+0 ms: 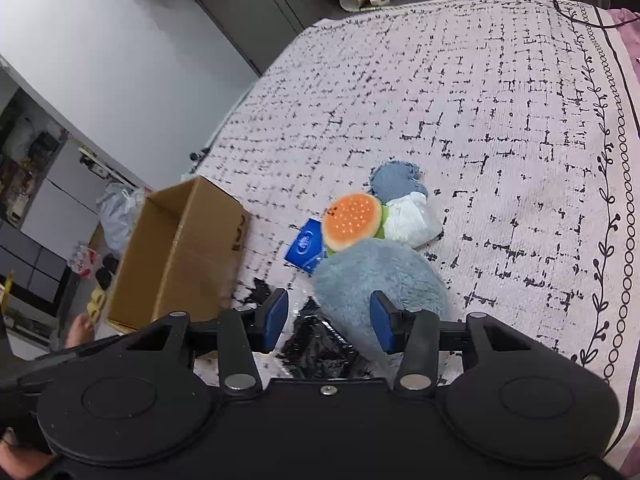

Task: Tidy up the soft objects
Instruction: 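Reach the right gripper to the grey-blue fluffy plush and close on it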

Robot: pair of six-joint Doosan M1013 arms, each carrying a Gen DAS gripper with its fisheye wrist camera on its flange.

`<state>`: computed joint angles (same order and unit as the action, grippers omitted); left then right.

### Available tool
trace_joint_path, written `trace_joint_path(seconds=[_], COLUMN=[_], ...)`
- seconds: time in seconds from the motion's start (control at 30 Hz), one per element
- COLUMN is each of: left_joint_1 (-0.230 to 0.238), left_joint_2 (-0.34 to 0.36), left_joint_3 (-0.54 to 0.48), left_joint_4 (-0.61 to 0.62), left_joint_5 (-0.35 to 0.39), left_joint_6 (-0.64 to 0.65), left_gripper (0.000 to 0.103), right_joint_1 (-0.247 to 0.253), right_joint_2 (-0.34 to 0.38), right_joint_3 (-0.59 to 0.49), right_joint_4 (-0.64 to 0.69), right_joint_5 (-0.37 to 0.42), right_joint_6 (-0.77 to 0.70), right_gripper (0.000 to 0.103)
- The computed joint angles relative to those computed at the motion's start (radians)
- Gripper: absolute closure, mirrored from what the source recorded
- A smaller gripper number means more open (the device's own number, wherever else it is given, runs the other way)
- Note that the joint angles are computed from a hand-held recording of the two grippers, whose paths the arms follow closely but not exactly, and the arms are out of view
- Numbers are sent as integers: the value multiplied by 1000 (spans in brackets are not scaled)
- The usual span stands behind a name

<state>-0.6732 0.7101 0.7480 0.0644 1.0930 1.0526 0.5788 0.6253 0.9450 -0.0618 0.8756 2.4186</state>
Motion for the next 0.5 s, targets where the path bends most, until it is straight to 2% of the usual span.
trace_joint_path(seconds=[0.13, 0.27, 0.33, 0.37, 0.5], left_joint_1=[2, 4, 4, 3, -2], left_joint_2=[21, 39, 49, 53, 74], left_joint_3=[-32, -64, -81, -88, -121], left_joint_4=[6, 4, 3, 3, -11], left_joint_5=[23, 44, 50, 52, 58], left_joint_6=[-10, -18, -20, -19, -6], left_gripper=[44, 44, 45, 45, 45], right_joint_1=[-10, -9, -13, -15, -25], right_joint_2=[8, 16, 13, 11, -3], right_joint_3=[1, -9, 0, 5, 36], right_joint_4=[25, -48, -65, -71, -70], right_joint_5=[-19, 15, 18, 18, -6], right_joint_6=[-13, 63, 105, 128, 196], right_gripper=[57, 57, 60, 66, 68])
